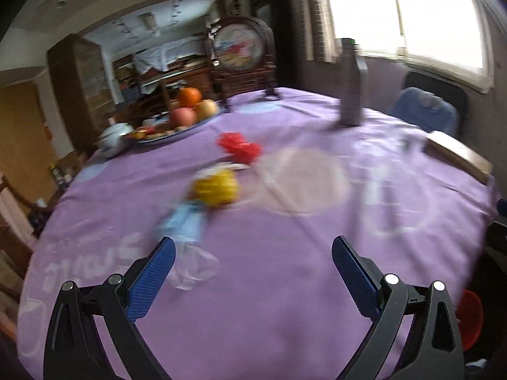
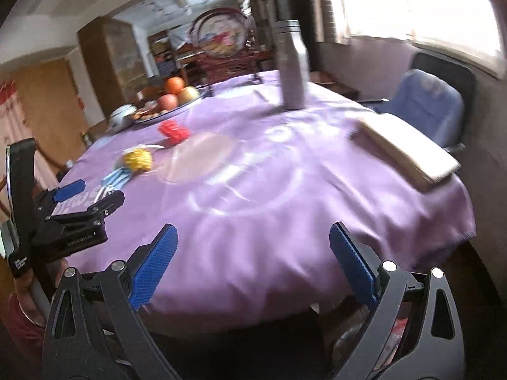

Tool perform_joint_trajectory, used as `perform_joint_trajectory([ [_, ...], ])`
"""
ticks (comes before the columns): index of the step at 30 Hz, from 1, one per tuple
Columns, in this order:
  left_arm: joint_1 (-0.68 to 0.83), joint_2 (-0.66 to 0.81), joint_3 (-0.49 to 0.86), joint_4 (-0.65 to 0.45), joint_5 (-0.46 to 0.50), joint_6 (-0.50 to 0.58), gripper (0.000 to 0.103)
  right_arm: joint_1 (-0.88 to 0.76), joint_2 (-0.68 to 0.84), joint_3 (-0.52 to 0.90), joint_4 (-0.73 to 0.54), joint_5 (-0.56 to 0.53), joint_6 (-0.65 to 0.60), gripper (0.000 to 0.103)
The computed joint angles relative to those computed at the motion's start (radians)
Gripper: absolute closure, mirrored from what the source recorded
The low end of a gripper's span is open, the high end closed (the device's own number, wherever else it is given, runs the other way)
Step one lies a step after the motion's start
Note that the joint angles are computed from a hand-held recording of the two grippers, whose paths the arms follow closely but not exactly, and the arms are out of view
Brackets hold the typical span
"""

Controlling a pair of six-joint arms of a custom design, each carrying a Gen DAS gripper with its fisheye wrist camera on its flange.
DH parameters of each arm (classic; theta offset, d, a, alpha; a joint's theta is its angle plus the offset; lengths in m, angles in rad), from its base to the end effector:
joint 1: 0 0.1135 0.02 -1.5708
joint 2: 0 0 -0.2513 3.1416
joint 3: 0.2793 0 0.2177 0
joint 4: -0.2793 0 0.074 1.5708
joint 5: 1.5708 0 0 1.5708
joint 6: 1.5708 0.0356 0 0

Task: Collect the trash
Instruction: 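Bring both grippers back over the table toward the masks and tissue, then lower both grippers toward the blue mask and tissue on the cloth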

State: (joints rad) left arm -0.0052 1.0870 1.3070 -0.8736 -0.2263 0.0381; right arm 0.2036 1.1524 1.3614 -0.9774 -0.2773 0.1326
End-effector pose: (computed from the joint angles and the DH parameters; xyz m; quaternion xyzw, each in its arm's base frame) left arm 0.1806 0.0070 0.3741 -0.0307 0.8918 0.1085 0.4381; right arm 0.1821 0.0476 0.3700 -0.0863 0.9093 0.1901 0.3600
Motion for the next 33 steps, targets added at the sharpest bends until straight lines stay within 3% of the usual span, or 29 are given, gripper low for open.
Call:
perform_joint_trajectory([
  [6, 0.28, 0.093, 0.074, -0.001, 0.148, 0.156, 0.006, 0.184, 0.157, 0.107, 0.065, 0.076, 0.066, 0.01],
  [10, 0.357, 0.16, 0.126, -0.014, 0.185, 0.204, 0.006, 0.249, 0.268, 0.193, 0.092, 0.09, 0.089, 0.01],
  [16, 0.393, 0.242, 0.162, 0.011, 0.177, 0.249, 0.006, 0.302, 0.405, 0.303, 0.11, 0.091, 0.111, 0.01],
  [33, 0.467, 0.507, 0.402, -0.195, 0.309, 0.243, 0.006, 0.307, 0.641, 0.519, 0.071, 0.034, 0.107, 0.01],
])
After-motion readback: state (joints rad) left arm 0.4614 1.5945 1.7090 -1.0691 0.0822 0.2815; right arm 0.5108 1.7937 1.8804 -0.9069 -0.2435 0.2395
